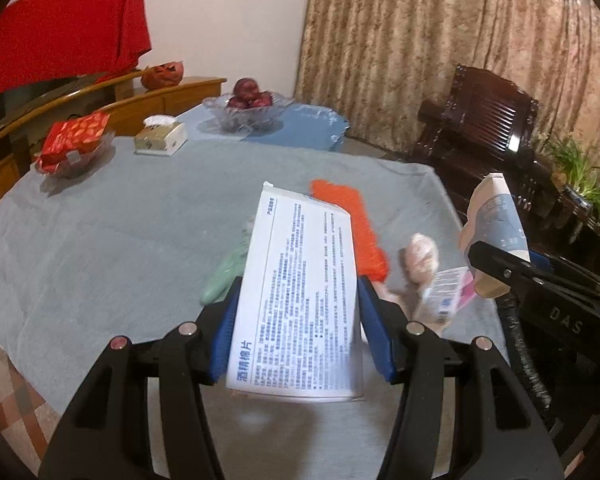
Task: Collect trash
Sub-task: 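Grasp the blue-white paper cup with the right gripper while the left holds the box, then drop the paper cup into the bin with the right gripper while the left drops the box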
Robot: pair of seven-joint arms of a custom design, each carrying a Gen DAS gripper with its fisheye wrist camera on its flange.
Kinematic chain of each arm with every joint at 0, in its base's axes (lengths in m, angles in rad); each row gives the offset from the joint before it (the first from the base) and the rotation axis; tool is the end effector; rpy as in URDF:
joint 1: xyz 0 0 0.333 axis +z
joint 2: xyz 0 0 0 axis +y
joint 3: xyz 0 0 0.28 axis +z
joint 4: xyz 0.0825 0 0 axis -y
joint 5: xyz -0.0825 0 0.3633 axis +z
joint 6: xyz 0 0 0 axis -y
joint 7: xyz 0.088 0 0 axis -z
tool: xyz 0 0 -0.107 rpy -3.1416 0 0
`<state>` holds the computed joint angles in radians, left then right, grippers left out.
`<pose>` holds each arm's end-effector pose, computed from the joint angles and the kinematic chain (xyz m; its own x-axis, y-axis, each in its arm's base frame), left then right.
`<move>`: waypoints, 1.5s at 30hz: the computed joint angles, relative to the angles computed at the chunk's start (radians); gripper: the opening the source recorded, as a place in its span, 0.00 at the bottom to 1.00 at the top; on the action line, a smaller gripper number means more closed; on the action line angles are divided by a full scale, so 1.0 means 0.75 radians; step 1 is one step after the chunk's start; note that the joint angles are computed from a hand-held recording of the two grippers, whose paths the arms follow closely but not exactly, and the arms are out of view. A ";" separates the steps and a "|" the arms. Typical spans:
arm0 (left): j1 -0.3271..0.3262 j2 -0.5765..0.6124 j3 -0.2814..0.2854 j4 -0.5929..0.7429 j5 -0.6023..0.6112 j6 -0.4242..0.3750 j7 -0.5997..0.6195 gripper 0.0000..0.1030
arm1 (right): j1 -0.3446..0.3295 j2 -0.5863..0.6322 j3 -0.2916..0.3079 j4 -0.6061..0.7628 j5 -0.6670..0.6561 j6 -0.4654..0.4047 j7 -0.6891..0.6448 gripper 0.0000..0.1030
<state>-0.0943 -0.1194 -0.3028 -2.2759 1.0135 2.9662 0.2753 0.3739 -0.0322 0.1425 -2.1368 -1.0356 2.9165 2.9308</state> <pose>0.4543 -0.2564 0.4471 -0.0986 -0.9904 0.0972 -0.6271 -0.0140 -0.7788 0.4526 0.3188 0.4654 0.1589 -0.9761 -0.1482 -0.6112 0.0206 -0.7912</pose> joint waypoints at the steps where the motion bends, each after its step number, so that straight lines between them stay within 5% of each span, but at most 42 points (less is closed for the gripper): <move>1: -0.006 0.001 -0.007 0.009 -0.002 -0.003 0.000 0.52 | -0.004 -0.037 -0.003 -0.028 -0.015 0.002 0.019 0.46; 12: -0.133 0.056 -0.059 0.139 0.004 -0.028 0.011 0.52 | -0.172 -0.426 0.085 -0.336 -0.047 -0.004 0.120 0.46; 22: -0.357 0.236 -0.008 0.334 -0.018 -0.008 0.101 0.52 | -0.270 -0.819 0.099 -0.676 0.177 -0.056 -0.031 0.46; 30: -0.512 0.422 0.032 0.502 -0.188 0.038 0.332 0.52 | -0.297 -1.117 0.086 -0.938 0.382 -0.173 -0.153 0.46; 39: -0.613 0.673 0.014 0.724 -0.466 0.024 0.667 0.53 | -0.376 -1.208 0.072 -1.081 0.527 -0.195 -0.272 0.48; 42: -0.592 0.723 -0.034 0.763 -0.599 0.013 0.813 0.58 | -0.399 -1.217 0.090 -1.093 0.552 -0.226 -0.292 0.54; 45: -0.613 0.728 -0.015 0.759 -0.667 0.033 0.866 0.76 | -0.407 -1.244 0.103 -1.111 0.572 -0.267 -0.295 0.64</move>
<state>-0.5543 0.4266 -0.3137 -1.7063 0.5136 2.9907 0.9248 0.0689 -0.9653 0.2194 -2.9704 -0.6069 2.7166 2.7096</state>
